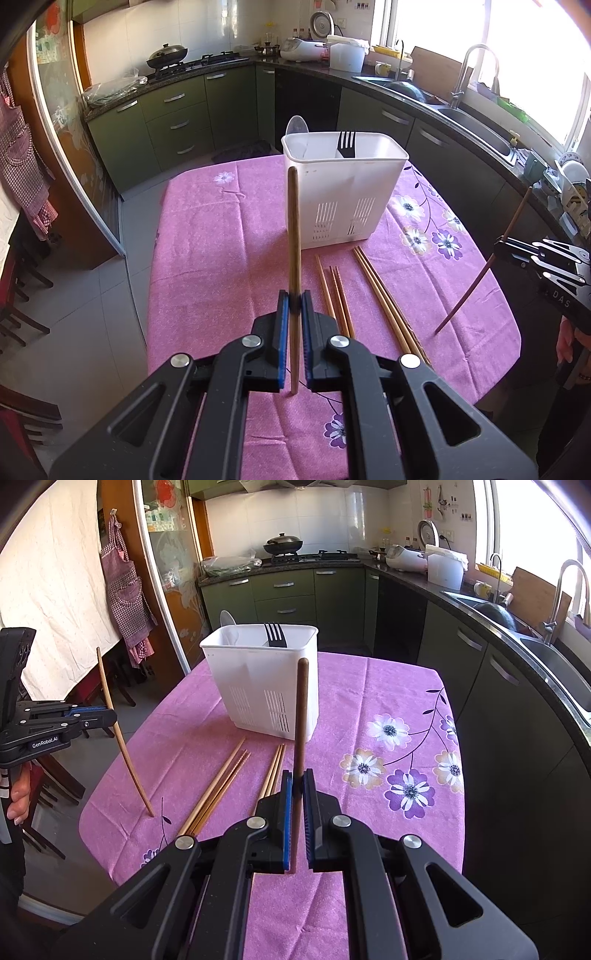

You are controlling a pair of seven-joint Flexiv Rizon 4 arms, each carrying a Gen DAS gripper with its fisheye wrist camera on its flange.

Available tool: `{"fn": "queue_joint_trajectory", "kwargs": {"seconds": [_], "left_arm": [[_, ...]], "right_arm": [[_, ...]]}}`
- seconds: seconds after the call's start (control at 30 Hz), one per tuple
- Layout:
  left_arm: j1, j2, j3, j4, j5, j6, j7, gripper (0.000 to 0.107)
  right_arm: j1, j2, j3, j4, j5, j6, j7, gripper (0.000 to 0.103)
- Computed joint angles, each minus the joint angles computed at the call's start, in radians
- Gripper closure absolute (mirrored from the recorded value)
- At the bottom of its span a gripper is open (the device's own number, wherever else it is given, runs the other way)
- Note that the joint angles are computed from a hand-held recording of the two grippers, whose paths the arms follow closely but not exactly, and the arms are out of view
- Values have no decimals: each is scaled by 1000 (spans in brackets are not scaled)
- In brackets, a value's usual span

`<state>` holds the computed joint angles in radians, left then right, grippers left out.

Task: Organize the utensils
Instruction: 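Carry both chopsticks over the caddy, insert them and open both grippers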

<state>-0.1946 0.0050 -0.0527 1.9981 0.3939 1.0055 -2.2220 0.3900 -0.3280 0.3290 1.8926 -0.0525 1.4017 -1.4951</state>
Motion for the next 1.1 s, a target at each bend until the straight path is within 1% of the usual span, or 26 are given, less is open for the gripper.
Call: {"fn": "queue_joint_trajectory", "kwargs": {"seconds": [0.5,0.73,0.93,1.1], "left_arm": [[4,10,-4,1,-1,-1,5,100],[5,9,-4,-5,-9,-2,16,100],[7,9,-2,-12,-18,2,27,100],[10,2,-2,-35,-56,2,69,100]], "right_arm": [[-3,13,9,2,17,-8,-27,96],[10,25,-3,2,7,-4,-19,96],[20,25,-9,-16,-10,-12,-13,96],[14,23,6,-65,-1,-37,-35,96]]}}
